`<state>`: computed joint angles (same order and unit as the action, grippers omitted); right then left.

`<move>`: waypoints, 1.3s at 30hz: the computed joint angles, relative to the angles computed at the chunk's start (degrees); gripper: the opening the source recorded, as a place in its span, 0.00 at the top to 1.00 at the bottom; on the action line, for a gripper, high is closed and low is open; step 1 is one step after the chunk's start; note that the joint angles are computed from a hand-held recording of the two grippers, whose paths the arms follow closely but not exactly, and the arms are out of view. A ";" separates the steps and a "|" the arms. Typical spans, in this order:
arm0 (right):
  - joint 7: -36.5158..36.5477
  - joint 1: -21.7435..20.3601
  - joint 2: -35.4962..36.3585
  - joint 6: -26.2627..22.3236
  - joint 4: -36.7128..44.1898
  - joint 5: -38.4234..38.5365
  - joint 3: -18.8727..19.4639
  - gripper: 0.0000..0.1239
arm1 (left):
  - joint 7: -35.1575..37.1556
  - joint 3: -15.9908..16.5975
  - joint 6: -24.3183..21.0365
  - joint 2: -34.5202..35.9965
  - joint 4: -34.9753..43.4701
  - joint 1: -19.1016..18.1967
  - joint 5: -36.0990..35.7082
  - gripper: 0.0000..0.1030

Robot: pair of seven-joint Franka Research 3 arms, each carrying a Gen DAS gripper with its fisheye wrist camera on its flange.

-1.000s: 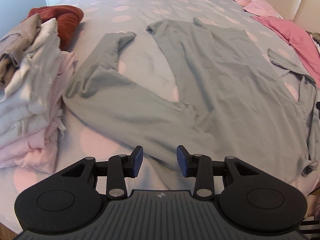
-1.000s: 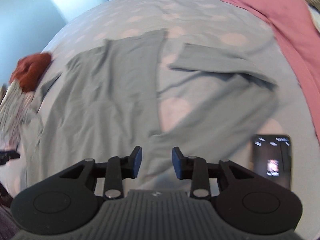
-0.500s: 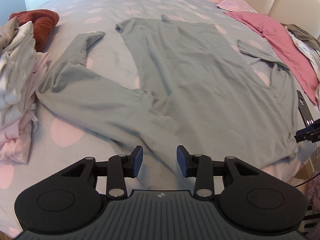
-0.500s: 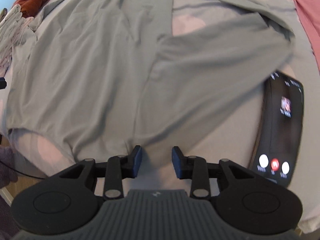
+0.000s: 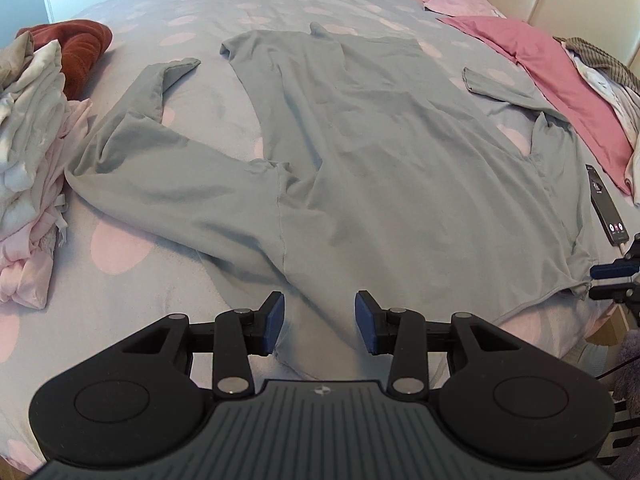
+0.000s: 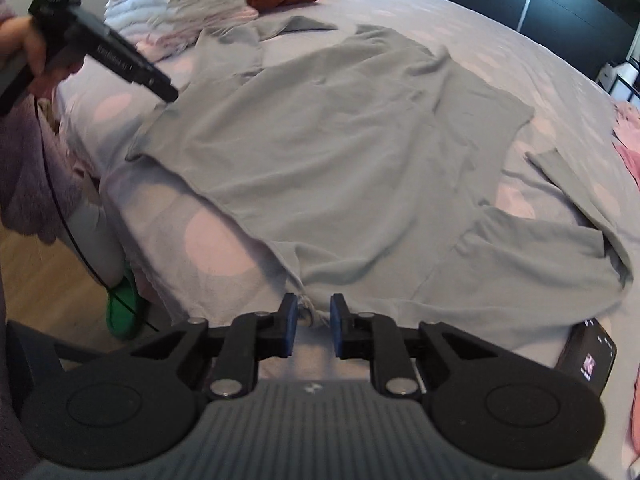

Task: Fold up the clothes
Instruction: 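Smooth the grey garment flat with both grippers, pulling its edges outward, then grasp the grey garment's hem with the left gripper while the right gripper grasps the hem too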

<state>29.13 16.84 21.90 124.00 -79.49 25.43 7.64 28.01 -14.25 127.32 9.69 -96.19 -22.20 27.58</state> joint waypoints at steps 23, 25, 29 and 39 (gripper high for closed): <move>25.59 8.38 -11.72 28.16 -24.24 -39.12 -3.77 0.97 | -1.71 -0.22 0.73 -2.02 -2.71 0.32 1.14 0.63; 21.93 7.19 -11.91 22.37 -22.73 -31.90 -1.81 0.97 | -2.08 -0.28 0.62 -2.42 -3.24 0.32 1.28 0.61; 13.04 4.69 -12.49 14.85 -20.05 -14.82 0.71 0.97 | -2.30 -0.48 -0.04 -2.88 -3.94 0.42 0.91 0.61; 10.44 5.24 -13.38 7.91 -18.30 -12.13 -0.28 0.94 | 1.27 -1.00 0.01 -3.19 -4.47 0.78 -1.49 0.58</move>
<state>39.57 22.08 8.52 131.91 -97.79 13.30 7.36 29.28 -15.25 127.32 6.50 -100.66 -21.42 26.09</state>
